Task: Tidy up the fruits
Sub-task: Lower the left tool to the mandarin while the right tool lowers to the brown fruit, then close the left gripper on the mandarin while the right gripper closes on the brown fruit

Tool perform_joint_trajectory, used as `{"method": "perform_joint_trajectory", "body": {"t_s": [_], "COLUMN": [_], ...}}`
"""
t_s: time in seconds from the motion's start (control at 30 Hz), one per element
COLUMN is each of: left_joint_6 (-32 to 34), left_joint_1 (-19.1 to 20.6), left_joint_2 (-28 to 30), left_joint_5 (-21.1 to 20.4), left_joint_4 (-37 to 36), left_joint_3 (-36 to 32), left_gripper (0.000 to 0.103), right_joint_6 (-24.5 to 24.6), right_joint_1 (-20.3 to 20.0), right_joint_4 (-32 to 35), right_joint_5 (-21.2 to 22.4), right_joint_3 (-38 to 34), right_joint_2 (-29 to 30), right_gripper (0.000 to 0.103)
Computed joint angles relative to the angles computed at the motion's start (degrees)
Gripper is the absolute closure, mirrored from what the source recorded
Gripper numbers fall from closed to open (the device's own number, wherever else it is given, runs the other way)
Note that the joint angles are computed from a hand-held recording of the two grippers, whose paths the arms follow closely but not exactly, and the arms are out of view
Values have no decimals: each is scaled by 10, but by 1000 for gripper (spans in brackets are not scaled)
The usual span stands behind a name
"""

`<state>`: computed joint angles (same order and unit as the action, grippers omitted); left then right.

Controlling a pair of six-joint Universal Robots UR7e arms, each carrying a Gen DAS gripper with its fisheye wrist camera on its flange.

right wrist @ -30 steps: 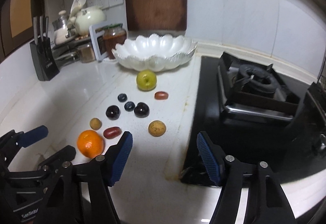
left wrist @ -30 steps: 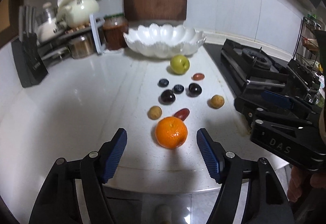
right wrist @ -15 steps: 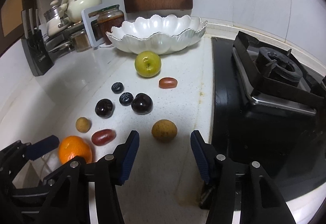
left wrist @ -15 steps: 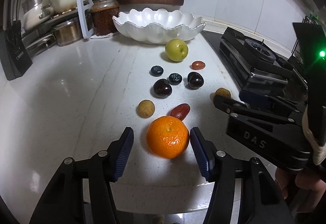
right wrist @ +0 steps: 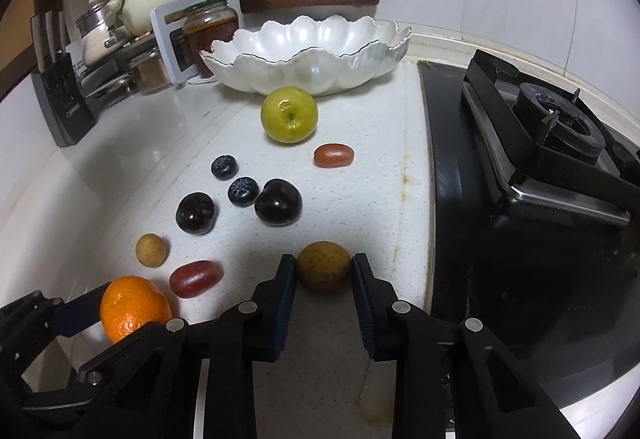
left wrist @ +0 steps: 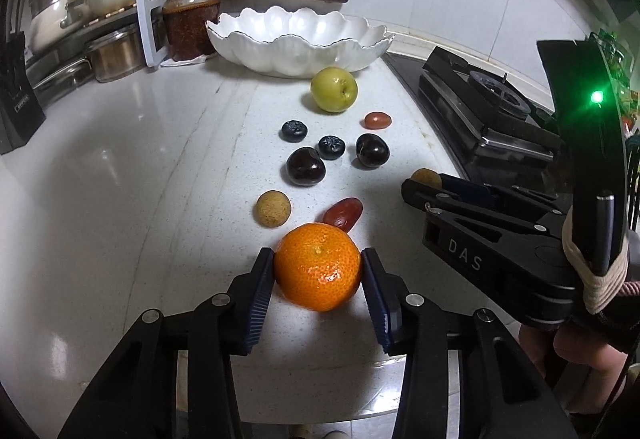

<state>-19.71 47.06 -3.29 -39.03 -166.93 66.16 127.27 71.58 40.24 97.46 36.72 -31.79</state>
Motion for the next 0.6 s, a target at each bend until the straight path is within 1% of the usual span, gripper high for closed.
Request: {"method": "perform_joint_trajectory", "body": {"t_s": [0.27, 0.6], "left_joint_6": [26, 77], "left_joint_1": [-5, -4], "left_joint_2": [-10, -21], "left_joint_5": [14, 8], "left_joint_4": [-38, -89], "left_joint_3": [10, 6], "left_gripper": [60, 60], "right_joint_6": [6, 19], "right_joint_1": [2, 20], "right_joint_4": [-22, -58], "right_joint_5": [-9, -15], "right_joint_3": [49, 93], "right_joint_2": [-33, -71], "right_gripper": [74, 74]}}
